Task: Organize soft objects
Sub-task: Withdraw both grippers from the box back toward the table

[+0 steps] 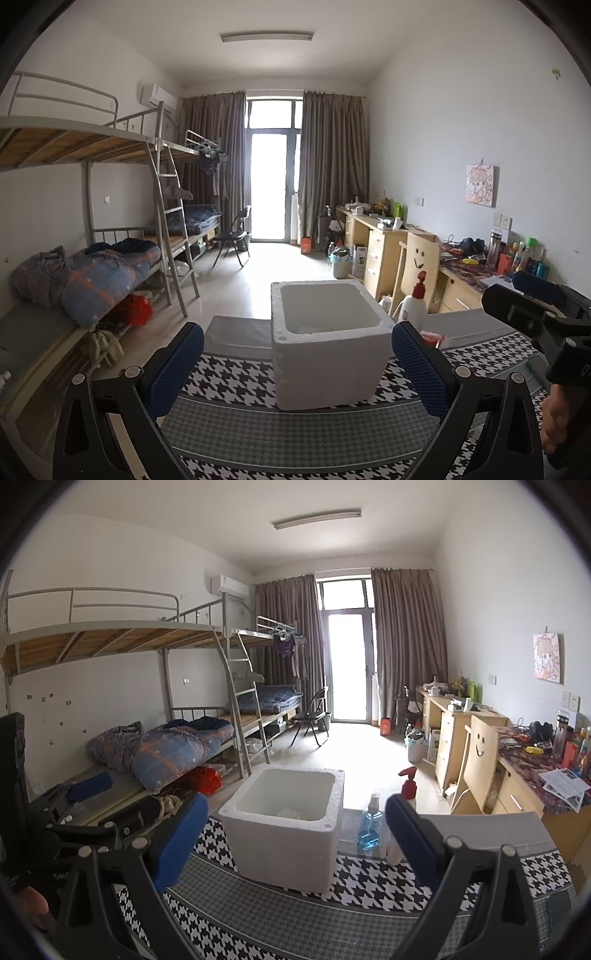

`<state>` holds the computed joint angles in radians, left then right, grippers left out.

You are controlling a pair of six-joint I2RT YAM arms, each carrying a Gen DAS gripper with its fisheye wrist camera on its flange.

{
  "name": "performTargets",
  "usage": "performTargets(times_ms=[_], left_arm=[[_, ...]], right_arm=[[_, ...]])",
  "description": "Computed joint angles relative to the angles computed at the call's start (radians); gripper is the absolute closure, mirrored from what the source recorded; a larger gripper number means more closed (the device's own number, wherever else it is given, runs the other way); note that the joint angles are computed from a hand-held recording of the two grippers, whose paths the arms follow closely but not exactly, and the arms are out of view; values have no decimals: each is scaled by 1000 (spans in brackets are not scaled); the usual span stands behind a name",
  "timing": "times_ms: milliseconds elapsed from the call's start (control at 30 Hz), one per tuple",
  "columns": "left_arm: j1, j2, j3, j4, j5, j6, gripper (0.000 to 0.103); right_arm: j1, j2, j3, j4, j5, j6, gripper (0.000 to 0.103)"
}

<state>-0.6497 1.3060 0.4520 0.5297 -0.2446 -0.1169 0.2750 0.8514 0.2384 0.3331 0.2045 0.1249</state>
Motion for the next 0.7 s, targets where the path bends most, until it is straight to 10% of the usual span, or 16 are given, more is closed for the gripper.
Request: performTargets(times_ms=[700], left_arm=[[-76,-38,-149,184,-23,4,1]], right_arm=[[79,-191,-150,-19,130,-21,5]])
